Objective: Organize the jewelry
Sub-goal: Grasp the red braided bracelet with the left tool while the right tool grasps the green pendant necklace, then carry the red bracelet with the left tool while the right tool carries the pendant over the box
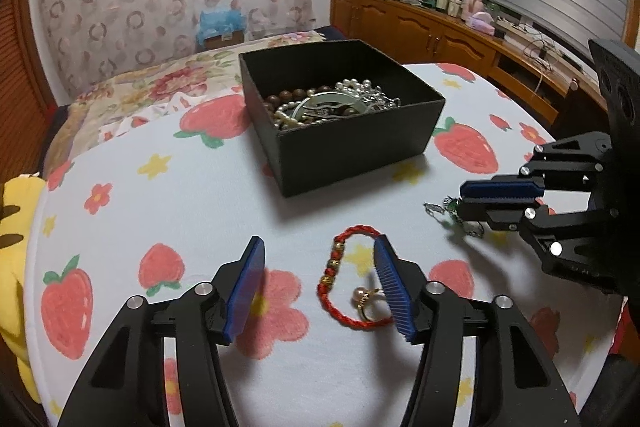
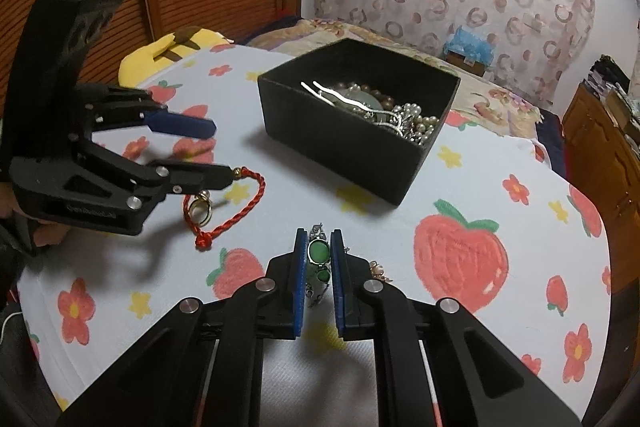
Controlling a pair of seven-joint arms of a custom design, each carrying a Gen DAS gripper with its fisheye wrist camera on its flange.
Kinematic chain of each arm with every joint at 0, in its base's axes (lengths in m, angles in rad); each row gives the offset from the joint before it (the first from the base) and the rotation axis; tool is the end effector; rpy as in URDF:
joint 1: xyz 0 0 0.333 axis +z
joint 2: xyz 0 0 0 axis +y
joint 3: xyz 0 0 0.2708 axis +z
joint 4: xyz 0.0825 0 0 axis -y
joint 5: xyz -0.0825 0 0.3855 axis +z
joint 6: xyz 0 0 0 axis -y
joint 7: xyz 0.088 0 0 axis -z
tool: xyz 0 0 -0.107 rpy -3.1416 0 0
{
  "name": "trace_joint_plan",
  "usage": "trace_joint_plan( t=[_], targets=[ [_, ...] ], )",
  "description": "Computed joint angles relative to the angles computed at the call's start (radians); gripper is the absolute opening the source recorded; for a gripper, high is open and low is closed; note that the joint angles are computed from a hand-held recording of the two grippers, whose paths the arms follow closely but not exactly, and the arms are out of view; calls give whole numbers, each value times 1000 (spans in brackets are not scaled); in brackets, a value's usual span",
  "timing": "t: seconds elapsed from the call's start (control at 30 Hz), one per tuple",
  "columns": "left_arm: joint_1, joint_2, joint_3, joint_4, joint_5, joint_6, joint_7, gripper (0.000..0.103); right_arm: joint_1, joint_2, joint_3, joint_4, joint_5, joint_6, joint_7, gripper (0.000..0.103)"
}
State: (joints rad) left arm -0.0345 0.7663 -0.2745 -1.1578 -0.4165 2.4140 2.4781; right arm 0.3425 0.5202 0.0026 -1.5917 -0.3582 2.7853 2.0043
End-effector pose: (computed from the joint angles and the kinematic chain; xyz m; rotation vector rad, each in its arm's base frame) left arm 0.7454 -0.1719 0.3766 -0.9811 2.5924 -0.9958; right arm 0.6659 0.2559 0.3679 -1.9756 1.6090 -0.6240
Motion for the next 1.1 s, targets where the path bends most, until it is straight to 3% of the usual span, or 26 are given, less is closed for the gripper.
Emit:
trace_joint_plan(
  t=[0.07,0.2,0.33,0.77,1.1],
  targets=[
    [-10,9,8,14,14,-10,-11,37,2,-9,-5,-11,-5,8,6,13],
    [-25,17,17,20,40,-9,-28,26,-1,-28,-7,-33,-11,25,14,13],
    [-28,11,18,7,55,9,-24,6,-2,-37,-9,-44,-16,32,21,13],
    [15,-69,-16,-83,-29,105,-11,6,3,-93,-21,-89,-57,70,60,13],
    [17,-96,-26,-74,-77,143,4,6,4,-100,-31,-22,-100,85,60,13]
  ],
)
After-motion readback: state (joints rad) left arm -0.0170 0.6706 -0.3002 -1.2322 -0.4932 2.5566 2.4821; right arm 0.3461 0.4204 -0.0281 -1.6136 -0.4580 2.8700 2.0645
